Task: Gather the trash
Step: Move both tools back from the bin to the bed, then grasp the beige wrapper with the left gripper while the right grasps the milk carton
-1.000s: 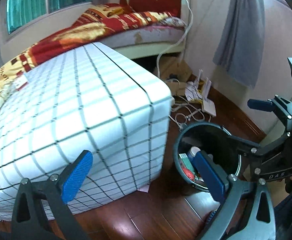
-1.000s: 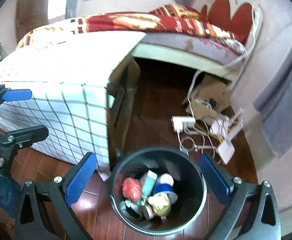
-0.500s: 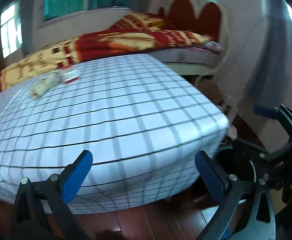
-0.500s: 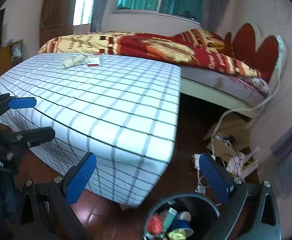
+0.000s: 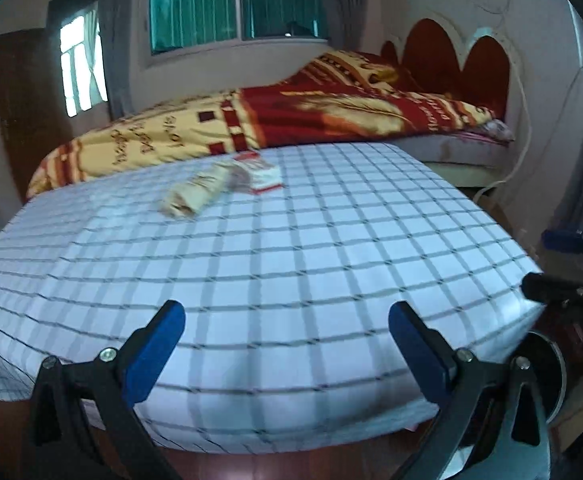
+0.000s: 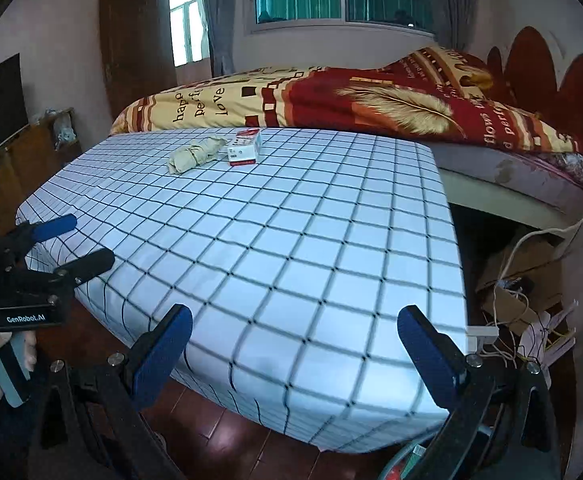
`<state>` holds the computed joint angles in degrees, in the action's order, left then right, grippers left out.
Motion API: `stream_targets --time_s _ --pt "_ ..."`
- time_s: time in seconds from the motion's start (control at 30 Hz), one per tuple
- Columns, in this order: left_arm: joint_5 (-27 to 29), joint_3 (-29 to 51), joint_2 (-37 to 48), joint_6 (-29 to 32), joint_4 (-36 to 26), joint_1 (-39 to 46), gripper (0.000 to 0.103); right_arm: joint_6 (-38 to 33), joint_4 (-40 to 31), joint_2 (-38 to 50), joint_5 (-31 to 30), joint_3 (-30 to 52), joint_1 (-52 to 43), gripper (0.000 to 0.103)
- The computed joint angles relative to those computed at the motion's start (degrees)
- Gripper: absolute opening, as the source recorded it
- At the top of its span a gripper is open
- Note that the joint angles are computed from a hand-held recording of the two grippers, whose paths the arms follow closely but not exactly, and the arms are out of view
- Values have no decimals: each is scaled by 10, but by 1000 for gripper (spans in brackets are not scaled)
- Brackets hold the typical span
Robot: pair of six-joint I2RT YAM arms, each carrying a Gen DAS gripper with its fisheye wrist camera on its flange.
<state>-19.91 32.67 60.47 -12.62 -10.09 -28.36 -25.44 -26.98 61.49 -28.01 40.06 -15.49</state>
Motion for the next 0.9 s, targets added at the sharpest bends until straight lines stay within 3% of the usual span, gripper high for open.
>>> stream_targets --time_s 0.17,0.4,0.63,0.77,0.8,0.83,0.87,0.9 --pt "71 24 44 106 66 125 99 62 55 97 59 71 98 103" --pt "188 198 288 189 127 269 92 112 83 332 102 263 195 99" --pt "240 375 476 208 67 309 87 115 11 556 121 525 255 90" --pt "276 493 555 230 -28 313 80 91 -29 637 131 626 279 88" --pt "284 519 571 231 -48 314 77 88 -38 655 133 647 284 87" --pt "297 540 585 229 -67 315 65 87 -45 672 134 666 289 87" --pt "321 567 602 231 -94 318 42 88 -49 684 135 679 292 86" --pt "322 579 610 230 -107 318 40 90 -55 700 136 699 297 86"
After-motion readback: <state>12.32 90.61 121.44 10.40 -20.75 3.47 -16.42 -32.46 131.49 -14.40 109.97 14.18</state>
